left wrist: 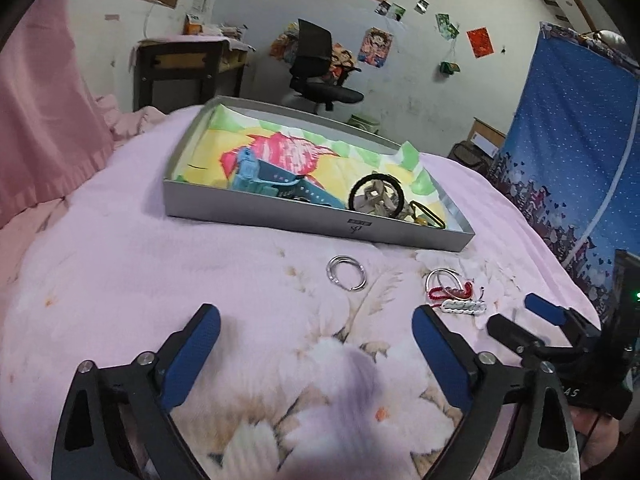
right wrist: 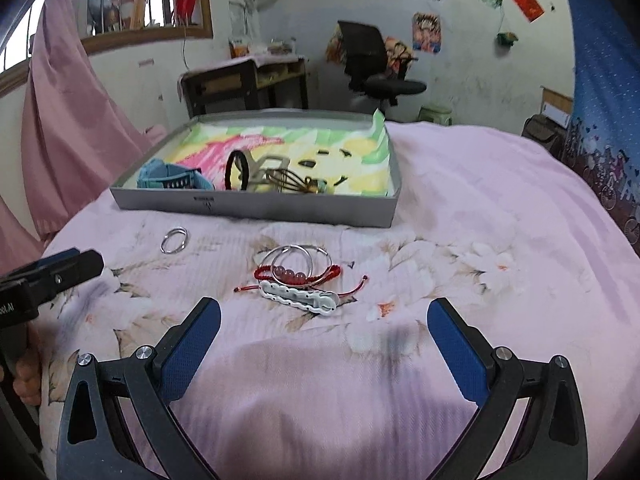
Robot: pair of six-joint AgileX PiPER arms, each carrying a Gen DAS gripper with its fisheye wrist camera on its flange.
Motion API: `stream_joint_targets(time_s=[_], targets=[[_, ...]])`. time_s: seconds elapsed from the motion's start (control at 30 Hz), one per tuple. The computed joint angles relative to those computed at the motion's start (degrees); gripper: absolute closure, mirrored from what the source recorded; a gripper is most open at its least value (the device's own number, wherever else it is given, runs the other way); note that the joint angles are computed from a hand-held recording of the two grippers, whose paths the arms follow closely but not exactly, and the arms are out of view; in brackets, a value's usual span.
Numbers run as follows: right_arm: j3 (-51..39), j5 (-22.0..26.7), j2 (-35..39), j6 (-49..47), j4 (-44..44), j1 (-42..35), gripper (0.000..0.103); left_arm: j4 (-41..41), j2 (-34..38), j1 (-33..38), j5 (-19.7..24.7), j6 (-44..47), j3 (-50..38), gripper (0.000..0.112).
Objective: Organize jewelry
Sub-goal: 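Withdraw both grippers from the tray back over the remaining jewelry, then grasp the double silver ring with the left gripper while the right gripper grasps the white link bracelet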
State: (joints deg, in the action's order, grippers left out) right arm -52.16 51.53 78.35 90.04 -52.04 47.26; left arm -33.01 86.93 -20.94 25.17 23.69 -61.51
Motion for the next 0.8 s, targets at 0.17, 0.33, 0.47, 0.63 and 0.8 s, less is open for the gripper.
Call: stream_joint_targets(time_s=[0.17, 0.33, 0.47, 0.63, 0.8], targets=[[-0.5, -6.3, 1.1, -5.6, 4.2, -4.7, 0.006, -5.5, 4.2, 1.6, 4.5, 5.8, -4.7, 0.032], [-1.2, -9.5, 3.2, -7.9, 5.7, -6.6, 0.025, -9.1, 8.4, 2.3, 8.2, 9.3, -8.7, 0.048], [-1.2, -11.6, 4.1, -7.9, 5.9, -7.8, 0.033, -10.5, 10.7, 2.6, 10.3, 10.7, -11.2, 0.055], [-0.8, -12.7, 4.5, -6.6, 5.5, -8.0, 0.043, -9.2, 13.2, 1.8, 11.9, 9.5, -13.9, 0.064], [-0.5, -13.2, 4.6, -6.6, 4.9, -7.1, 0.045, -3.0, 16.4, 0.1, 13.5, 4.3, -18.1, 0.071]])
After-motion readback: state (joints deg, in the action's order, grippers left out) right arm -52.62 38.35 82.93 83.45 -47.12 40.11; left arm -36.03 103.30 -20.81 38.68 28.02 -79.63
